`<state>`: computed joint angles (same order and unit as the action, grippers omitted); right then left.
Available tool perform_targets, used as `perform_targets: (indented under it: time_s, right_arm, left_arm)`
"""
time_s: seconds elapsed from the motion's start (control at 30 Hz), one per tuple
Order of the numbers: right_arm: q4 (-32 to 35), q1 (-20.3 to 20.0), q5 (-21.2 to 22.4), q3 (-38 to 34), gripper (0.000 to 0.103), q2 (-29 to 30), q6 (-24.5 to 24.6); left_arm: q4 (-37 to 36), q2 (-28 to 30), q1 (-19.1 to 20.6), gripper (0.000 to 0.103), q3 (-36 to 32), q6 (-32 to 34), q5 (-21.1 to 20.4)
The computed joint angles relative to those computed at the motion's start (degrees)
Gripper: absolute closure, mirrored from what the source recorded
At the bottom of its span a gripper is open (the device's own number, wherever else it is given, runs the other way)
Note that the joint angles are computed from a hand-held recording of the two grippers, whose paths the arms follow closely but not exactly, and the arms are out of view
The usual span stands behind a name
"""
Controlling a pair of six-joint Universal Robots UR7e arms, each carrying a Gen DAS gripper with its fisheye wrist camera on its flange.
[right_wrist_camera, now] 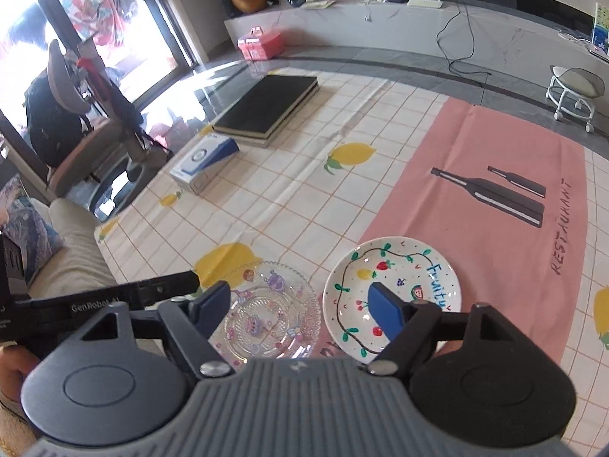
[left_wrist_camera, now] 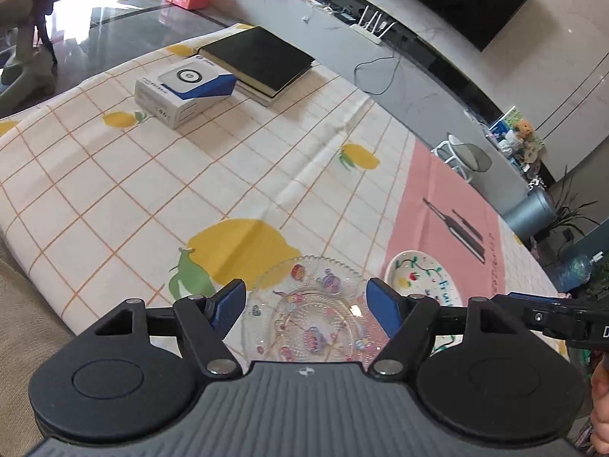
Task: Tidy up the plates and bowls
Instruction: 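Reach both grippers to the second clear glass plate near the Fruity plate, then close both grippers on the second glass plate rim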
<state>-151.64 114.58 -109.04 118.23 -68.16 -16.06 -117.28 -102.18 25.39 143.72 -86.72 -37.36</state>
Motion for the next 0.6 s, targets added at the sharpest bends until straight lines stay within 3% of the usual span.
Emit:
perform_targets:
  time_s: [0.13,0.23,0.33,0.4,0.53,0.6]
  right_arm:
    - [5.11,-0.3,-2.96,-3.34,0.059,4.76,1.78]
    - [8.74,-0.8,-3.34,-5.97,0.063,7.67,3.87]
    - [13.19,-1.88,-0.53,-8.66,0.065,9.7,6.7]
    - [16.19,-2.04,-1.12,-10.47,0.065,11.42,8.87]
    - [22.25,-2.43,-3.53,-13.78,0.079,14.84,11.72]
    - [24.55,-2.86,-3.48,-14.93,0.081,15.8,13.14]
  left_arm:
    - [-4.96,1.0,2.19,0.018,0.9,3.79,-1.12]
    - [-1.12,0.83,2.81,0.019,0.37,1.42,-1.39]
    - [1.73,-0.79,3.78,0.021,0.56,-1.2,-2.28]
    - [-1.42,-2.5,5.43,0.023,1.75,-1.45,-4.08]
    - [-9.69,-4.5,8.58,0.025,4.27,-0.9,-7.49]
    - [-12.13,-4.58,9.28,0.027,5.03,-0.36,-7.87]
